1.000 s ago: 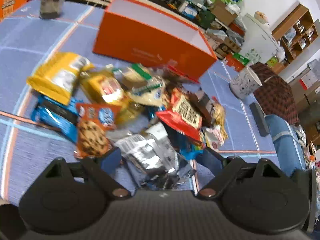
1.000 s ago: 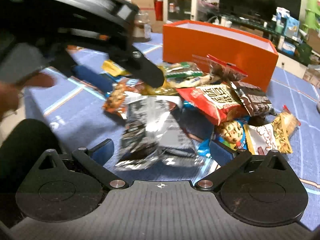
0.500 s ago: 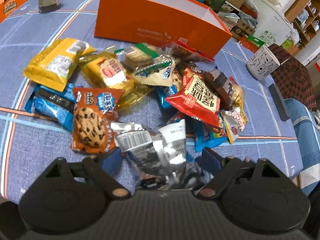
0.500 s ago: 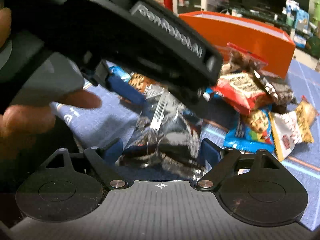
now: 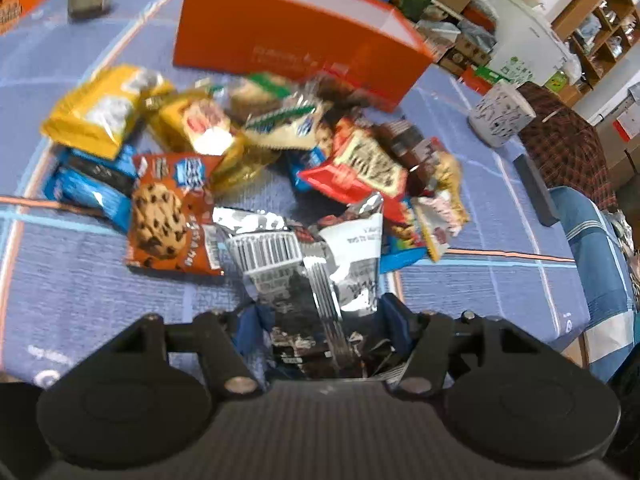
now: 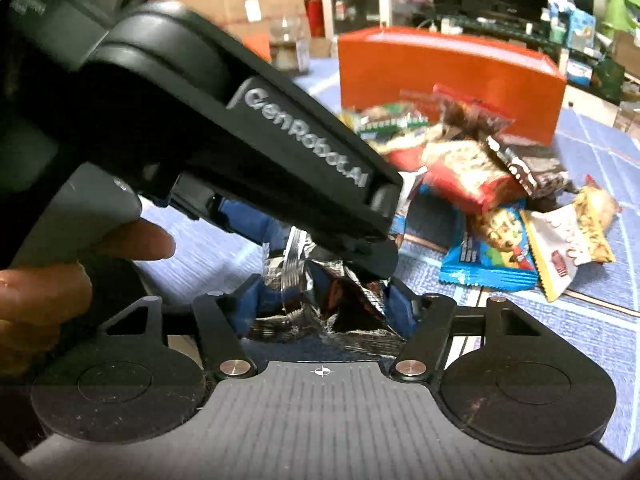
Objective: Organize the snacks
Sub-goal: 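Carry the silver foil bag into the orange box and release it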
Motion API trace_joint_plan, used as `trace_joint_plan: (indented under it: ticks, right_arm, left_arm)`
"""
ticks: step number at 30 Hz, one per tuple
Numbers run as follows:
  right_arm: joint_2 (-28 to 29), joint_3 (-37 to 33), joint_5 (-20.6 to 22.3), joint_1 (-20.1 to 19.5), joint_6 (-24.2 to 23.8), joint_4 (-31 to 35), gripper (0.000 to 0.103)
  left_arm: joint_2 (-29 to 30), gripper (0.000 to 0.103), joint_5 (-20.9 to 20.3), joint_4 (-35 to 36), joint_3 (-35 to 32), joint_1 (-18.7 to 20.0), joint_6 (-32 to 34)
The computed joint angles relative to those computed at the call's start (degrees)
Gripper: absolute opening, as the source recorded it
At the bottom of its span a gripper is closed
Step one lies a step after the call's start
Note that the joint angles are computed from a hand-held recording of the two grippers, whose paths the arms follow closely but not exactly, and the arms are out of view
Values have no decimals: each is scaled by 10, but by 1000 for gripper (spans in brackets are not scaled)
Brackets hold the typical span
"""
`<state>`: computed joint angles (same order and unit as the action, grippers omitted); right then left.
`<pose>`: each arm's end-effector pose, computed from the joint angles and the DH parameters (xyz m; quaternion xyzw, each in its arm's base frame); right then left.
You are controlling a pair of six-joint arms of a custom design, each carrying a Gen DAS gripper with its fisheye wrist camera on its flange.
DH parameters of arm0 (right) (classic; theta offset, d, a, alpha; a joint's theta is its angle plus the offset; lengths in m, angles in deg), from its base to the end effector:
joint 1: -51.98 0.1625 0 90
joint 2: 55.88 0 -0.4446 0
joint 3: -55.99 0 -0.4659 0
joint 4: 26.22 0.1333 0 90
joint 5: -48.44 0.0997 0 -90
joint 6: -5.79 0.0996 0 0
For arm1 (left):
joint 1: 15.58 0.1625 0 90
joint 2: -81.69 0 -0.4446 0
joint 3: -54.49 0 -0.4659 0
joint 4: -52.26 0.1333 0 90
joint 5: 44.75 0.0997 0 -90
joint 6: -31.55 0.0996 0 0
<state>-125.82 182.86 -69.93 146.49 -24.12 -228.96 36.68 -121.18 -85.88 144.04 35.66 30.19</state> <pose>0.1278 -0.5268 0.2229 0.1439 -0.8524 0.3950 0.3110 -0.3486 -0.6845 0.0598 0.3147 0.9413 -0.0698 0.1002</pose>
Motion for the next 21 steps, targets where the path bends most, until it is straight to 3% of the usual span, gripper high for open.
trace_joint_plan:
  ticks: [4,9,14,21]
  right_arm:
    - [-5,4,-2,15,-16,-34,55]
    - [-17,-54,-1,18,-42,3,55]
    - [-1,-163,12,5,-89,54,54]
    - [43,-313,42,-23,-110,142,54]
  left_arm:
    - [-6,61,-1,-16,-6,-13,13]
    - [44,61,-12,-10,-97,-20,35]
    - [142,61,-25,32,-270,-20,52]
    - [307,61,-12,105,-539,-19,78]
